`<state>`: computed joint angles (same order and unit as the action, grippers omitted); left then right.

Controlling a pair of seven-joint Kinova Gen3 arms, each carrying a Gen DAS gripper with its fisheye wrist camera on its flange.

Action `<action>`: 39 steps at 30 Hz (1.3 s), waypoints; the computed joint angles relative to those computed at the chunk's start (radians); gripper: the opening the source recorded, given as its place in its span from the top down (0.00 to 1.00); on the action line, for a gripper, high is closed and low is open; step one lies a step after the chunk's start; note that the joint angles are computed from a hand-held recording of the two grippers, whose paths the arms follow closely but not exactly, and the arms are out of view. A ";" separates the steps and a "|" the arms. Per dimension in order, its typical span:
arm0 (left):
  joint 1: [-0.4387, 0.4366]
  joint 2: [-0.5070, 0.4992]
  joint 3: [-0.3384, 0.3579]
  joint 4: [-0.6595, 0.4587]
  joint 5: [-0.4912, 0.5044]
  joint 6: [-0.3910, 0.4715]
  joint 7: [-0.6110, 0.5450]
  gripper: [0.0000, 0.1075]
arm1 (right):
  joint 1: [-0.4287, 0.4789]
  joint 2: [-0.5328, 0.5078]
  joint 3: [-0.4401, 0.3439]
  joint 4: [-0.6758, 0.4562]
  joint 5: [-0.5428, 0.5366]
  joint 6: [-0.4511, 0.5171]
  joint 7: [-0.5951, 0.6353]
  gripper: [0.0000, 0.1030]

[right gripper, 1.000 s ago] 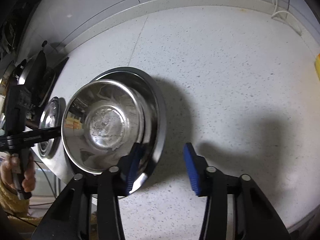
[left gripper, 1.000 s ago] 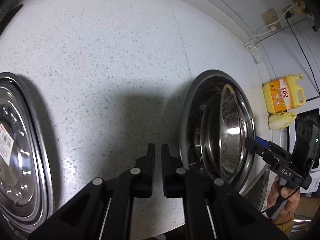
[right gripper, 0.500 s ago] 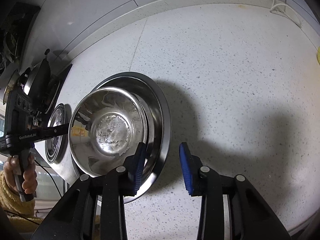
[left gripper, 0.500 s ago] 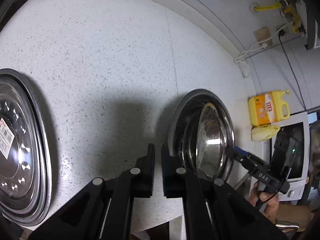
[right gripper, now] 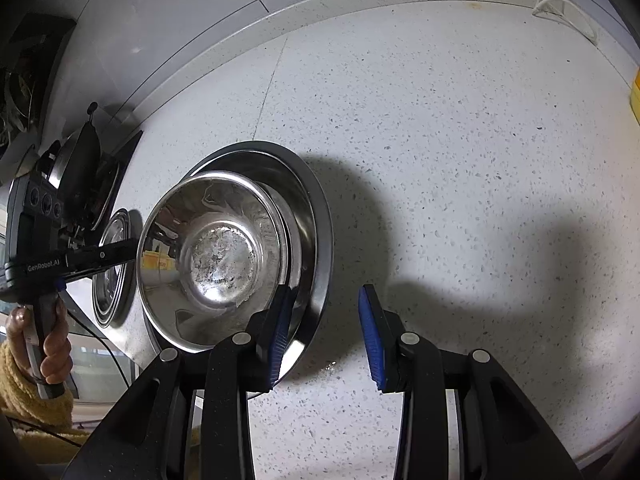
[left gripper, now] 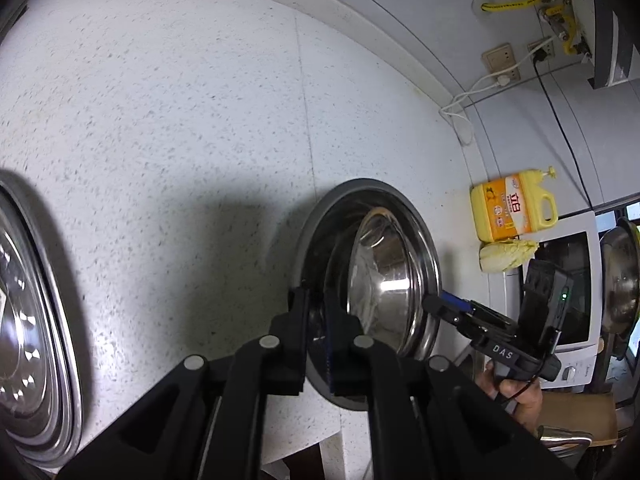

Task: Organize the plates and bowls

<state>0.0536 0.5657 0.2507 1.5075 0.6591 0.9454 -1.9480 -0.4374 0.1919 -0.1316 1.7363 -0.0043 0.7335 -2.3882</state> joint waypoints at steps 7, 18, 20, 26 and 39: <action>-0.011 -0.006 -0.009 -0.017 -0.005 0.033 0.025 0.64 | 0.000 0.010 0.000 -0.017 -0.003 0.018 0.007 0.70; 0.039 0.023 -0.037 -0.056 -0.112 0.055 0.111 0.60 | -0.005 0.014 0.000 -0.025 0.002 0.034 0.016 0.70; 0.041 0.030 -0.035 -0.048 -0.116 0.050 0.118 0.61 | -0.006 0.014 0.003 -0.028 0.007 0.042 0.013 0.70; 0.054 0.062 -0.022 -0.050 -0.121 0.037 0.131 0.69 | 0.005 0.023 0.003 -0.039 -0.003 0.053 0.028 0.70; 0.064 0.094 -0.008 -0.071 -0.109 0.034 0.140 0.86 | 0.008 0.039 0.009 -0.065 -0.030 0.081 0.059 0.77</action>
